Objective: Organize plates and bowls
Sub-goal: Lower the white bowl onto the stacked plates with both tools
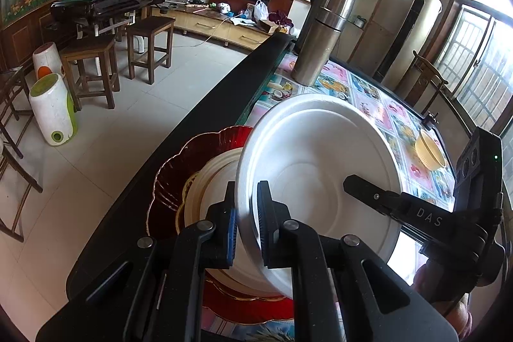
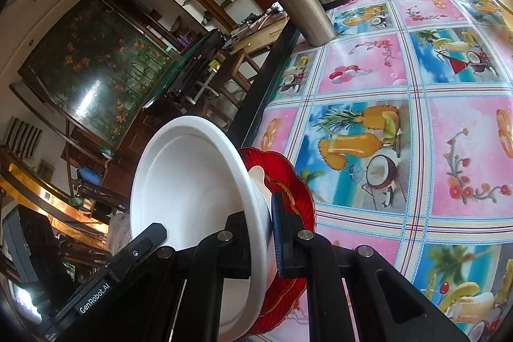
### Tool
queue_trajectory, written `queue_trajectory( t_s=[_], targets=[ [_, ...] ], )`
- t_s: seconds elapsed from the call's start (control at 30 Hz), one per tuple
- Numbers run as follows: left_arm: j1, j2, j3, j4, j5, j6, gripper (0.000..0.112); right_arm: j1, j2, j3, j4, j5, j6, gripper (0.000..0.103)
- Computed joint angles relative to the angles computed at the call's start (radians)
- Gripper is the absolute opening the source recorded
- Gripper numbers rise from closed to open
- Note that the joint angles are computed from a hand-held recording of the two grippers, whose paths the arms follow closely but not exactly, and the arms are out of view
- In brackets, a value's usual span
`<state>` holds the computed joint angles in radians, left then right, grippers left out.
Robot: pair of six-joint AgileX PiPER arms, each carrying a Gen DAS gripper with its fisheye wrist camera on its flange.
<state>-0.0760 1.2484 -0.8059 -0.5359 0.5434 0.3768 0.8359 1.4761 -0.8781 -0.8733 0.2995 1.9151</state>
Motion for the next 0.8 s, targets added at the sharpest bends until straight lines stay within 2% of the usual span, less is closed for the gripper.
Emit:
queue_trajectory(
  t_s=[0.23, 0.8],
  targets=[
    [-0.013, -0.036, 0.020, 0.055, -0.021, -0.056, 0.009, 0.010, 0.005, -0.012, 0.032, 0.009, -0.036, 0.009],
    [0.047, -0.021, 0.026, 0.000, 0.001, 0.016, 0.009, 0.048, 0.052, -0.067, 0.073, 0.039, -0.087, 0.013]
  ],
)
